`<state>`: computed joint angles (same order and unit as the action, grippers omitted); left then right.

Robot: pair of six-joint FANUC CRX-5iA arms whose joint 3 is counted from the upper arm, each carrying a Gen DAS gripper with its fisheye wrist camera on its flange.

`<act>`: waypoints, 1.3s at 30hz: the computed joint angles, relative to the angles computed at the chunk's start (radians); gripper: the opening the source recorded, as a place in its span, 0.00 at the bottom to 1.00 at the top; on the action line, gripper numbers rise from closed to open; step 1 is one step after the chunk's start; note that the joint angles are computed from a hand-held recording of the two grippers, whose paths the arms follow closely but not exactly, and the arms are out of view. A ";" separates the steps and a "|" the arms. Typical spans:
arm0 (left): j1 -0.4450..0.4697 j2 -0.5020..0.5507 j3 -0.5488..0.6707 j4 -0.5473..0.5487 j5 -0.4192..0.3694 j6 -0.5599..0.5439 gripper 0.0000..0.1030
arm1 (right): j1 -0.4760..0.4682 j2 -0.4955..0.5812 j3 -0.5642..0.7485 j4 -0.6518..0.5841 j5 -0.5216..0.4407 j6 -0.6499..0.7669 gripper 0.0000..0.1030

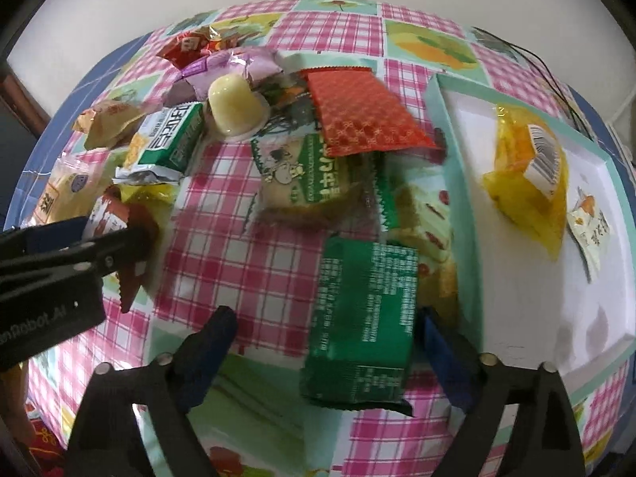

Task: Organize snacks
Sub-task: 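Grasp the green packet with the right gripper while the left grasps the red-and-white packet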

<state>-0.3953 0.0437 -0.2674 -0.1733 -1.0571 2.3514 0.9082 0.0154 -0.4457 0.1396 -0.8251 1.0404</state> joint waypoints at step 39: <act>-0.085 -0.098 0.075 -0.149 -0.066 0.161 0.63 | -0.092 -0.166 -0.035 -0.046 0.111 -0.030 0.40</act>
<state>-0.4804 -0.0544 -0.1924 -0.3220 -1.1228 2.5121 0.8162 -0.1510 -0.4809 0.0938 -0.7140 1.0101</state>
